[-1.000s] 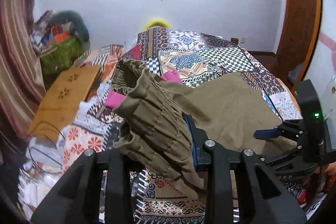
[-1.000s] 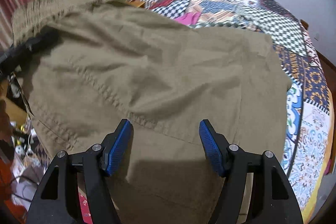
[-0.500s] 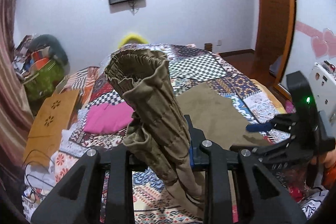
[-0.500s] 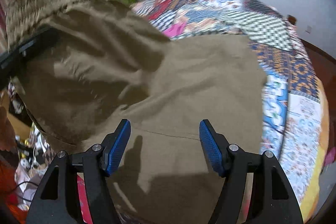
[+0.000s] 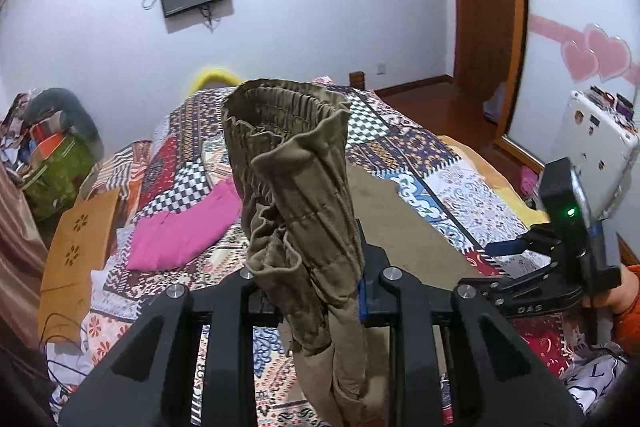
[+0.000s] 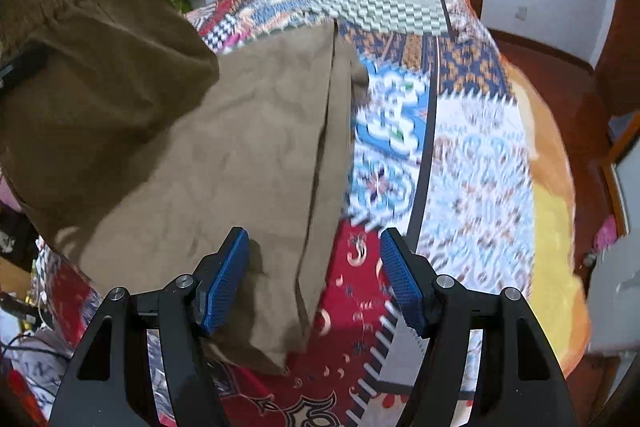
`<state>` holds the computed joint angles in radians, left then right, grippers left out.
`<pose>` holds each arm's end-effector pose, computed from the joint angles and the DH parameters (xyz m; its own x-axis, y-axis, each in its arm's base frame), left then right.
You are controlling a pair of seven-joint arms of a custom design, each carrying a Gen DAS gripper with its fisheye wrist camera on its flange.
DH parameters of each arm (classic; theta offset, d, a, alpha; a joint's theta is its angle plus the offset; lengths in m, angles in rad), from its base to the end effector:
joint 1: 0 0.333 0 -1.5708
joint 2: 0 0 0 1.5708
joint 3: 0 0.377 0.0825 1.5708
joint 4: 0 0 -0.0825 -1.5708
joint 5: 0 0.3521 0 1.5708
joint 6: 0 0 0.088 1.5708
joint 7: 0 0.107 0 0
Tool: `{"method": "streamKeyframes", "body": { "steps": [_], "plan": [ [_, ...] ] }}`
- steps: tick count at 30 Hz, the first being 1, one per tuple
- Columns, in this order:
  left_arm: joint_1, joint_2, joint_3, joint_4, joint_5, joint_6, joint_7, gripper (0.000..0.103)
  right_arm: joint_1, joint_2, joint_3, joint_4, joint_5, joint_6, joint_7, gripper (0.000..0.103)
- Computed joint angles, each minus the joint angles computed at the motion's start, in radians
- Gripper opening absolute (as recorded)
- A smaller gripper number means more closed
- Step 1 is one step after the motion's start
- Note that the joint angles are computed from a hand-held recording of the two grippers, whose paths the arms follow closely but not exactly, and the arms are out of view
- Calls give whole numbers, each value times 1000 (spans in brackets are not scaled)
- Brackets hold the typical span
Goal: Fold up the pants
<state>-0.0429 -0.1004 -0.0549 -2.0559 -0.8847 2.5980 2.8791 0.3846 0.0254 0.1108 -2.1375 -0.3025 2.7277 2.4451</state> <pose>0.5323 -0.0381 0.6210 -0.6596 -0.7426 -0.1161 -0.4123 0.4867 -0.7701 0.4884 0.2760 0.5352 -0.0703 -0.9711 -0.2279 -0.8414 0.1805 -0.5094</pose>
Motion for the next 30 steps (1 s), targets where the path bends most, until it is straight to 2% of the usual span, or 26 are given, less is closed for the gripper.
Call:
{"method": "streamKeyframes", "body": {
  "steps": [3,17,21,25,30],
  "plan": [
    [-2,5,-6,2,39,-35,-8,25,-5,-6,-4,-28,11,47,10,64],
    [3,76,-46,50,218,-208,-166,25,-19,-34,-1,-63,-32,81,74,64],
    [10,109,-57,77,266,-278,-226,32,-32,-55,3,-73,-69,84,116,64],
    [15,123,-67,83,292,-312,-255,36,-51,-82,12,-86,-120,84,174,64],
    [21,113,-70,83,283,-363,-249,55,-77,-103,26,-92,-181,73,240,64]
  ]
}}
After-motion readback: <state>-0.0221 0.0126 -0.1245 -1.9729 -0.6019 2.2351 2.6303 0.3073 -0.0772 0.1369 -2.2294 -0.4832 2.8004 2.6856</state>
